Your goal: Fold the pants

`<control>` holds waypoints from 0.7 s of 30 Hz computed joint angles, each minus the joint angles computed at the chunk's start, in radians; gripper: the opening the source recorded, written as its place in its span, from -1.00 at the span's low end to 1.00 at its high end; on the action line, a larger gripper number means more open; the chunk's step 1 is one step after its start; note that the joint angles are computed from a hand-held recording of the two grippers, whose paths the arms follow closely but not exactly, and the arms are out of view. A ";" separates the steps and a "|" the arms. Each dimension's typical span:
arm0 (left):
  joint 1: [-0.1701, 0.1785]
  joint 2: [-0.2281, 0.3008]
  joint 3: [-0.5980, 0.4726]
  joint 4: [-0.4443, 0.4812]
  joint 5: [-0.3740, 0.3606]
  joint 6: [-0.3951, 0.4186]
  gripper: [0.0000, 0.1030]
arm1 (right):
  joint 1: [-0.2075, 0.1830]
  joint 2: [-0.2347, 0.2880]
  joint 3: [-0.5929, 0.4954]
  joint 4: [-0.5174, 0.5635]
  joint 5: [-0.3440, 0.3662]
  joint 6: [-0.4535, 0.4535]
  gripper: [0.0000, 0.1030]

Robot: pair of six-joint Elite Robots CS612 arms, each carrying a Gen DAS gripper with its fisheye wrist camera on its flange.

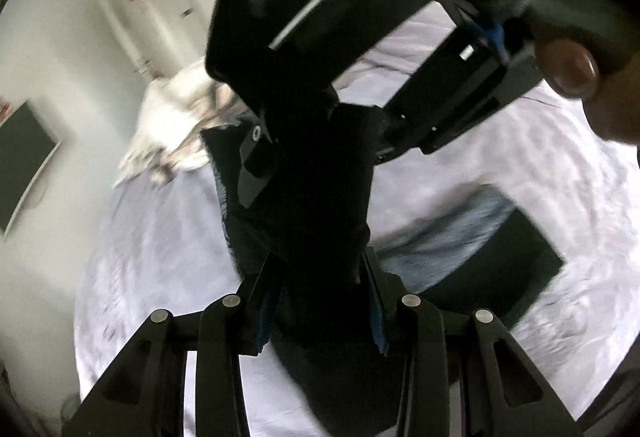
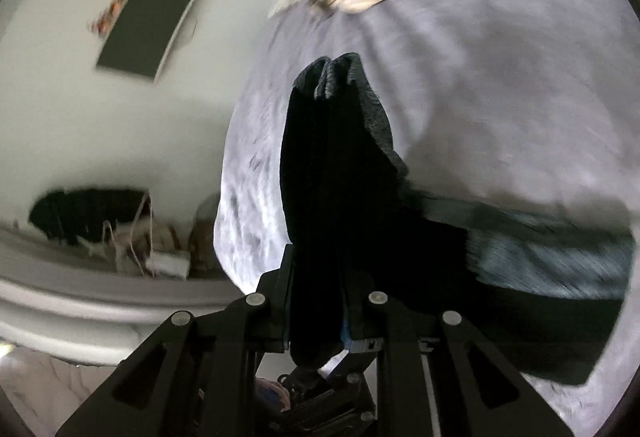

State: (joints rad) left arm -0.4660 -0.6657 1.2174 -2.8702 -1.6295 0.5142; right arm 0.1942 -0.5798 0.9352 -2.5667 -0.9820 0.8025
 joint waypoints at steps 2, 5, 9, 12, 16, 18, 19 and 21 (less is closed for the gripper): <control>-0.021 -0.007 0.023 0.005 -0.021 0.026 -0.23 | -0.012 -0.053 0.118 -0.093 -0.025 0.056 -0.62; -0.061 -0.019 0.064 0.006 -0.034 0.074 -0.23 | -0.032 -0.127 0.301 -0.230 -0.059 0.143 -0.62; -0.103 -0.026 0.115 0.012 -0.043 0.137 -0.23 | -0.057 -0.176 0.472 -0.361 -0.077 0.233 -0.61; -0.123 -0.011 0.123 0.040 -0.033 0.171 -0.23 | -0.070 -0.178 0.542 -0.415 -0.070 0.293 -0.61; -0.141 0.006 0.129 0.085 0.005 0.189 -0.23 | -0.076 -0.151 0.594 -0.488 -0.055 0.381 -0.61; -0.143 0.011 0.144 0.056 0.018 0.215 -0.23 | -0.074 -0.134 0.601 -0.529 -0.054 0.428 -0.61; -0.143 0.011 0.149 0.048 0.019 0.229 -0.23 | -0.073 -0.131 0.604 -0.539 -0.054 0.438 -0.61; -0.142 0.009 0.152 0.050 0.017 0.247 -0.16 | -0.072 -0.129 0.607 -0.534 -0.061 0.440 -0.53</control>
State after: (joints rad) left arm -0.6076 -0.6568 1.3689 -2.8197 -1.6129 0.7612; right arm 0.1223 -0.7088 1.5424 -3.1004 -1.0435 1.2425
